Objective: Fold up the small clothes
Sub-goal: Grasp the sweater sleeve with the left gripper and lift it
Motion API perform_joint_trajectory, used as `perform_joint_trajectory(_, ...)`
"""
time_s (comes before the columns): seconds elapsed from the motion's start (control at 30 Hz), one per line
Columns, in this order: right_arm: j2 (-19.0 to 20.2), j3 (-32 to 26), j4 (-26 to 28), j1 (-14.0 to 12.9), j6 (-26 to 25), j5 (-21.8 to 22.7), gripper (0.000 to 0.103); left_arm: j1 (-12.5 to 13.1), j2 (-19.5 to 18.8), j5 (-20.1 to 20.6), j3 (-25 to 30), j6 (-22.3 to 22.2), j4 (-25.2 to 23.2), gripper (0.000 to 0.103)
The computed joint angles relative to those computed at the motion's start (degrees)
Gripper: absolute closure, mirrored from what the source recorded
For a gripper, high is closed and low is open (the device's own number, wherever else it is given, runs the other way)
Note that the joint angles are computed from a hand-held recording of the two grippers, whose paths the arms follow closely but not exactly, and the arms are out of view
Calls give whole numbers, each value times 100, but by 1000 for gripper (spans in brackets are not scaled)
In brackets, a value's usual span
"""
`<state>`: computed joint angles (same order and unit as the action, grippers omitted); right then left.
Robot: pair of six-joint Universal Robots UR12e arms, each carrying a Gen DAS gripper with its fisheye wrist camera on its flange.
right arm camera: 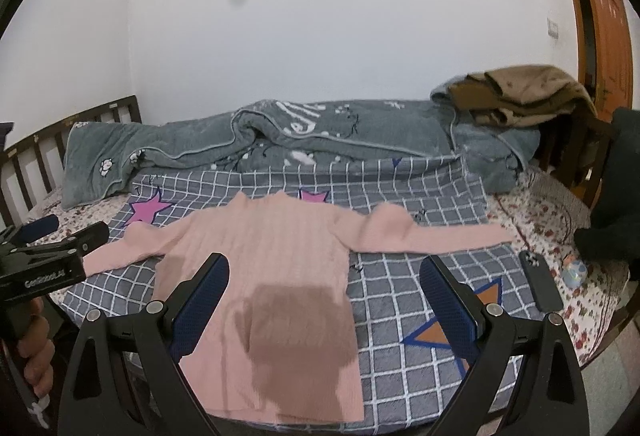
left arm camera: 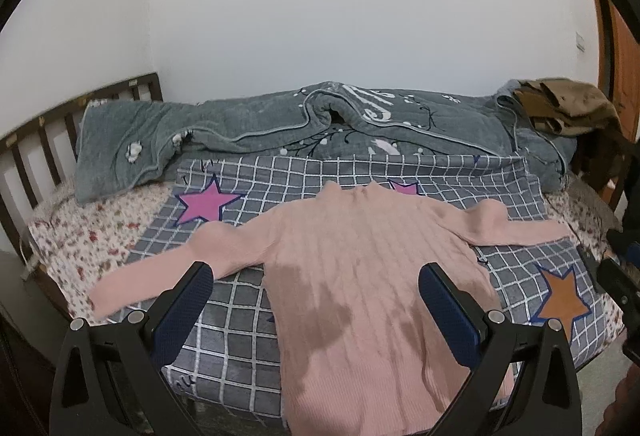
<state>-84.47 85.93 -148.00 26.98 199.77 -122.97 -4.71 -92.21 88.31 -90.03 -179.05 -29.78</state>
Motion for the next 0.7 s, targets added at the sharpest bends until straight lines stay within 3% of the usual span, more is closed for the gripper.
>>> perform_joint_trajectory(0.07, 14, -7, 16, -20, -106, 39, 8, 76, -17, -16, -123, -196, 228, 0)
perform_joint_trajectory(0.13, 33, -15, 39, -45, -173, 117, 8, 108, -72, 221, -183, -300, 326, 0)
perform_joint_trajectory(0.2, 80, -32, 61, -64, -196, 138, 8, 195, -154, 357, -191, -411, 181, 0)
perform_joint_trajectory(0.27, 143, -72, 143, -95, -133, 223, 8, 365, -205, 153, -209, -517, -15, 0)
perform_joint_trajectory(0.43, 355, -173, 185, -247, -130, 927, 8, 766, -428, 354, -231, -774, -337, 0)
perform_joint_trajectory(0.57, 572, -236, 42, -248, -225, 1088, 10, 1164, -624, 153, -257, -1335, -398, 1)
perform_joint_trajectory(0.7, 792, -350, -53, -238, -243, 1211, 15, 1512, -809, -288, -206, -1613, -548, 4)
